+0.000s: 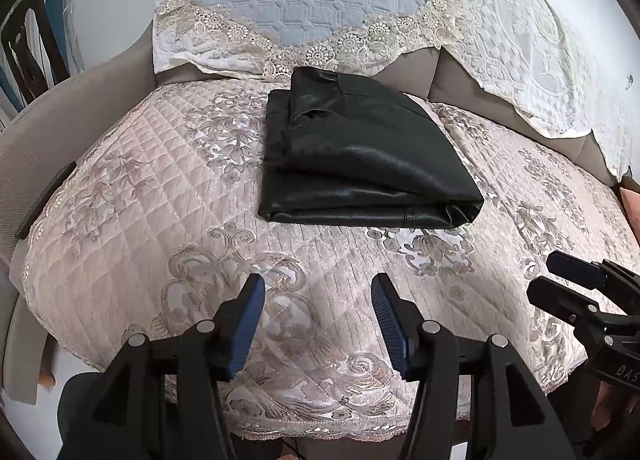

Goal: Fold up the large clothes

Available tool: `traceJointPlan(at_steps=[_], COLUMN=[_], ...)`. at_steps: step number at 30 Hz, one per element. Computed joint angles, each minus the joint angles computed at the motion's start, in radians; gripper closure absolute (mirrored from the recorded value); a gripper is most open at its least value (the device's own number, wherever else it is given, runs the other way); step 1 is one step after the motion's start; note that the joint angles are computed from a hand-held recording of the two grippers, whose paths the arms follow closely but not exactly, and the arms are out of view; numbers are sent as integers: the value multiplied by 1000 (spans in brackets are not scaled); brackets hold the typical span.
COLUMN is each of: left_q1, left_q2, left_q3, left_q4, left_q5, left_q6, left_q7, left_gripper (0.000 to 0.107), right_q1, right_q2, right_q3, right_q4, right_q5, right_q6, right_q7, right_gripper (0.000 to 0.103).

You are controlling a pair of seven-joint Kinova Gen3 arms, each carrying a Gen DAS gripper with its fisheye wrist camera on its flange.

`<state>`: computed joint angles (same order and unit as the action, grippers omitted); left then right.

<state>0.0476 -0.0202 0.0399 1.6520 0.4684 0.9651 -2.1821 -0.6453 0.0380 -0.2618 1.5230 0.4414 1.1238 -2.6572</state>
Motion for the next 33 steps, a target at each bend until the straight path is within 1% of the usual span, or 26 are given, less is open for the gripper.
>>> traceJointPlan(at_steps=[8, 15, 33], left_q1=[6, 9, 23], left_q2=[-4, -2, -6], left_q3=[4, 4, 11], left_q4=[6, 2, 8], left_q5=[-21, -23, -42], left_q6=[-14, -5, -13], left_q7=[8, 20, 42], left_gripper=[50, 50, 50], right_q1=[1, 5, 6], right_q2=[2, 0, -2], right_q3=[2, 3, 3], right_q4=[-2, 0, -1], right_q5=[-9, -15, -15], right_q6=[1, -8, -10], right_q7=[2, 10, 3], right_gripper=[46, 46, 46])
